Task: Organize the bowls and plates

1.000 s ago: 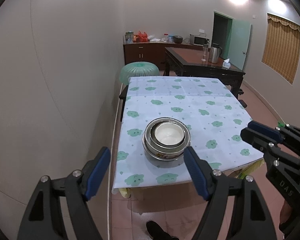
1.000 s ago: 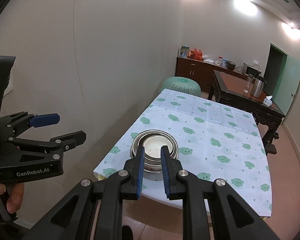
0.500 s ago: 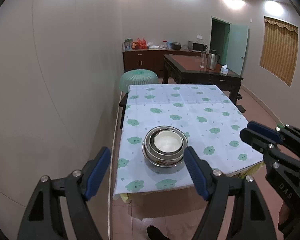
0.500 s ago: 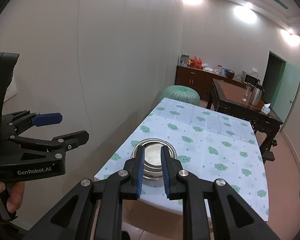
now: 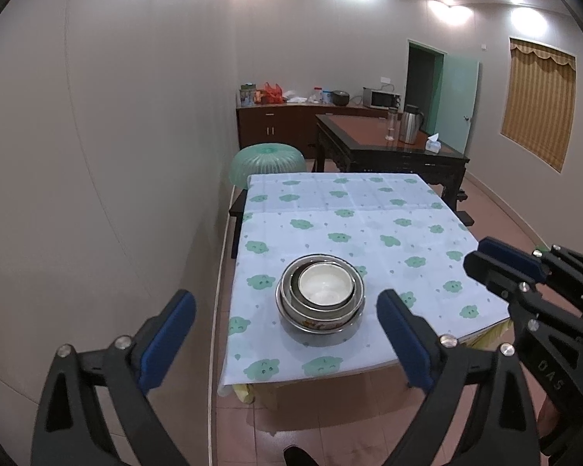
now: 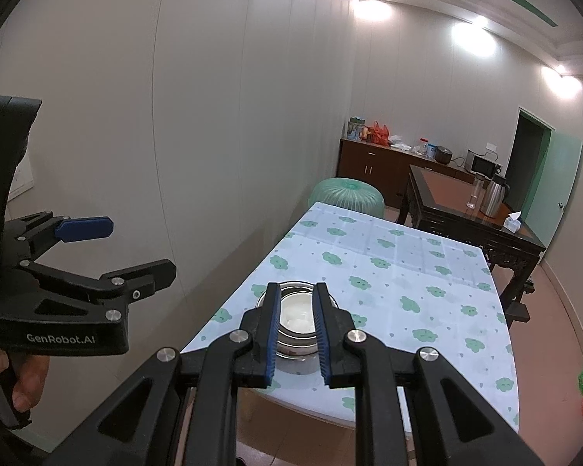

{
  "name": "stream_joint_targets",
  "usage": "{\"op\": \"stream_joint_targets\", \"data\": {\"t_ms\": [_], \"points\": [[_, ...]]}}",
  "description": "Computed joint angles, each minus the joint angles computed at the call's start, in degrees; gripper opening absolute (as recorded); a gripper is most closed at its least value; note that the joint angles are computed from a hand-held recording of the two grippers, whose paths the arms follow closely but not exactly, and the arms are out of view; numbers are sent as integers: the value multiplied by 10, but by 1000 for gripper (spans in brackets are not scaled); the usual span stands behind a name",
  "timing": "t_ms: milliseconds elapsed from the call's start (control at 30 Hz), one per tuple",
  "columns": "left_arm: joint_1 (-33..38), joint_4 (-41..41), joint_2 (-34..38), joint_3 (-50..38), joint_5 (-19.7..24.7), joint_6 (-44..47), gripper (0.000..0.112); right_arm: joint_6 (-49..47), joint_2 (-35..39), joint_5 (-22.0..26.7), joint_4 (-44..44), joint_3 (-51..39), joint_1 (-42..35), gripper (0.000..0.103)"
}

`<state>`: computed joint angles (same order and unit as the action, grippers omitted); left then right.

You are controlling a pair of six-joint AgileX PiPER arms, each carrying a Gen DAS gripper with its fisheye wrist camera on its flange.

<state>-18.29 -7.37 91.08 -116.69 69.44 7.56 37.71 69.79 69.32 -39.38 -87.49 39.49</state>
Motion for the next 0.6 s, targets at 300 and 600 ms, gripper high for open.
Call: {"op": "stream_joint_targets", "data": {"t_ms": [300, 600], "points": [[-1, -5, -4, 5, -5, 0, 102, 12, 8, -2, -14, -4, 6, 19], [-6, 3, -16, 22, -23, 0, 103, 42, -2, -5, -51, 9, 24, 19]]}}
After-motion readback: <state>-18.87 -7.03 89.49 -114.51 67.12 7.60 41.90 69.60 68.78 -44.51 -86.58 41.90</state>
